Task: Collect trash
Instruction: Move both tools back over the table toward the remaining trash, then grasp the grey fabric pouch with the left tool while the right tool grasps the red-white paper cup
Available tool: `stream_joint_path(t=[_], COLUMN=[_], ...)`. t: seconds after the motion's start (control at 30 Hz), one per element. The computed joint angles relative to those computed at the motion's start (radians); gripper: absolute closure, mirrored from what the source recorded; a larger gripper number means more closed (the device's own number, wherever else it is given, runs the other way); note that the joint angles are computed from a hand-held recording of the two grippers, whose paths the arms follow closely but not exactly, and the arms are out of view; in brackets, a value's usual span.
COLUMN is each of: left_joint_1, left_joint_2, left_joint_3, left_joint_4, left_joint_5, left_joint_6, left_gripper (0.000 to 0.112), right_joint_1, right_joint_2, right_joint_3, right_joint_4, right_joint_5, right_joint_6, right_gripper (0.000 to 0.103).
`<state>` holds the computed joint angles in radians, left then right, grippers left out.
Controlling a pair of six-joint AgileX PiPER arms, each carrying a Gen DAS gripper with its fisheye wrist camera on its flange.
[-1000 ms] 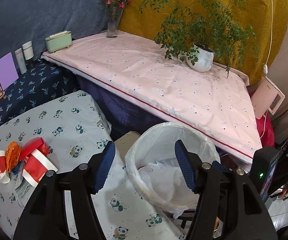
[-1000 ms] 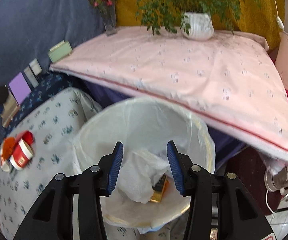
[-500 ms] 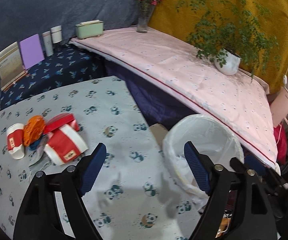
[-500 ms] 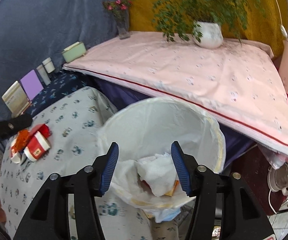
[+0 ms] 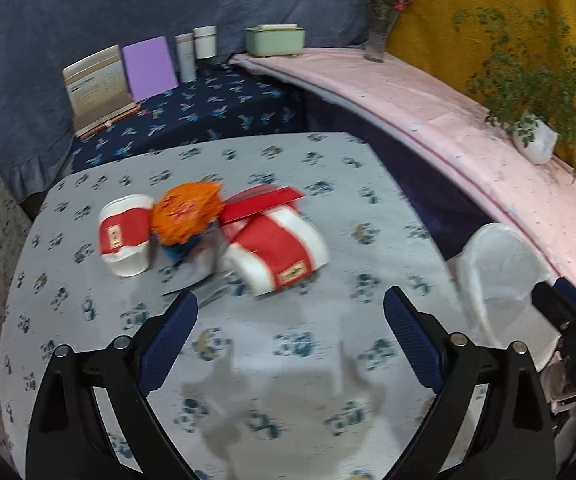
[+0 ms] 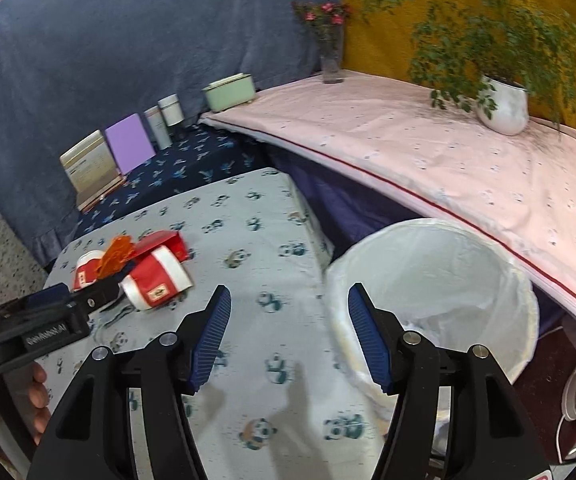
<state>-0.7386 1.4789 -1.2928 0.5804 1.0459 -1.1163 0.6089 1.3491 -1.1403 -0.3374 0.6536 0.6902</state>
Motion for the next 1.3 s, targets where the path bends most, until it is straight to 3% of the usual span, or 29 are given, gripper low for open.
stream_joint_path(t=[0.27, 0.9, 1.07, 1.3], left_joint_1=[0.045, 0.339, 0.405, 0.442], left_joint_2=[-0.107, -0.203, -0.165, -0.083], left_joint_3=[0.193, 0.440, 0.443, 0.406], left_joint_4=[0.068, -0.045, -0.103, -0.129], left_joint_5=[-0.010, -0.289, -0.360, -0.415], left_joint_6=[0.016, 0.257, 0.332, 0.380], left_gripper=[0.022, 0.023, 0.023, 0.023], right_joint_1=[0.133, 0.255, 0.258, 0.248], right_joint_2=[0.123, 0.553, 0.659, 0.700], right_joint_3=[-0.093, -0.467, -0.576, -0.602], right_joint_4=[-0.032, 0.050, 0.061, 0.034], right_joint_5=[-0.003, 0.016, 0.048, 0.058], right_joint_6=[0.054, -0.051, -0.084, -0.077], right_gripper=[0.044, 0.044, 0.053, 0.069])
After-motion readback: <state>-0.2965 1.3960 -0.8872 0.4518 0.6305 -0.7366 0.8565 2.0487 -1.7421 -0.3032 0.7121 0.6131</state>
